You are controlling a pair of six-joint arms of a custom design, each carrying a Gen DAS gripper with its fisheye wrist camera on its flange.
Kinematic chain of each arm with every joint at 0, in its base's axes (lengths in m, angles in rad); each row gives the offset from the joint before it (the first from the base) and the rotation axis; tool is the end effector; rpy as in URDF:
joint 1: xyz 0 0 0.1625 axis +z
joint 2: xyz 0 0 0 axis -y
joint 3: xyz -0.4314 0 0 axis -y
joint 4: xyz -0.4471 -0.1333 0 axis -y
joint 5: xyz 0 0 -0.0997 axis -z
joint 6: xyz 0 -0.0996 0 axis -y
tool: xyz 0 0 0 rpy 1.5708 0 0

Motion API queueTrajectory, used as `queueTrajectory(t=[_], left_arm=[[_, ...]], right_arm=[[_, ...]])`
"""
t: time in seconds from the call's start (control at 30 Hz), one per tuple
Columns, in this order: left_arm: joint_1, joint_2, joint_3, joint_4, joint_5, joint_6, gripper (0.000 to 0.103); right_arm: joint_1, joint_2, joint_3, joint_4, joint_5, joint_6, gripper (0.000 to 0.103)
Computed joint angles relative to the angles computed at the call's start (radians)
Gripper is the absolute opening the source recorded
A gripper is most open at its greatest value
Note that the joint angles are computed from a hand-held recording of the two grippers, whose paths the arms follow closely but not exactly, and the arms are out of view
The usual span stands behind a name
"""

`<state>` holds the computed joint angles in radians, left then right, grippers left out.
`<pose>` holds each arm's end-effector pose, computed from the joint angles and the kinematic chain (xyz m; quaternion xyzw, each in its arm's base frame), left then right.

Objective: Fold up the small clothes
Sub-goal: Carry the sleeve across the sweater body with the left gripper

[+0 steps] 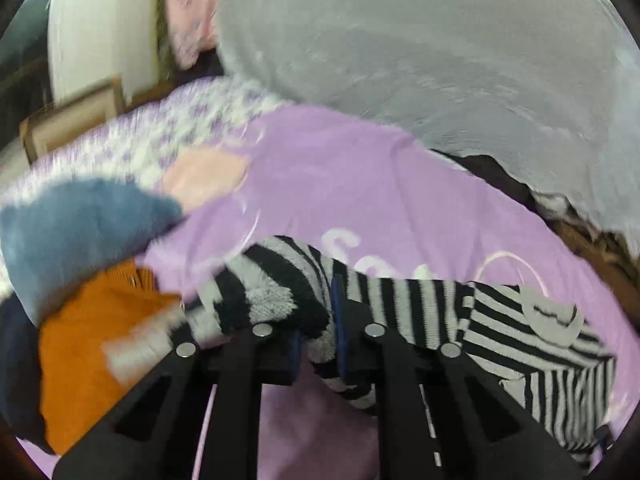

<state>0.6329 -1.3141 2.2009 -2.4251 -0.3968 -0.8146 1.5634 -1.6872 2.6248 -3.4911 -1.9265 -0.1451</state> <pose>-0.2623 -0.4716 0.1915 0.0603 0.8304 -0.4168 0.3648 0.0960 -0.3482 0.2617 -0.0236 -0.8715 0.4511 0.1909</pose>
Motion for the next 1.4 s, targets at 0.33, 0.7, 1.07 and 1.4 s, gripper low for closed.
queueTrajectory(t=[0.33, 0.7, 1.07, 1.4], left_arm=[[-0.120, 0.161, -0.048, -0.103, 0.027, 0.158, 0.011], [-0.185, 0.340, -0.091, -0.212, -0.055, 0.276, 0.011], [-0.178, 0.548, -0.195, -0.155, -0.161, 0.305, 0.014], [-0.239, 0.587, -0.148, -0.251, -0.135, 0.460, 0.091]], right_arm=[[-0.030, -0.067, 0.011, 0.023, 0.040, 0.026, 0.052], [-0.083, -0.146, 0.016, 0.067, 0.102, 0.060, 0.052], [-0.163, -0.222, 0.020, 0.098, 0.152, 0.093, 0.053], [-0.199, -0.247, 0.019, 0.109, 0.176, 0.107, 0.053]])
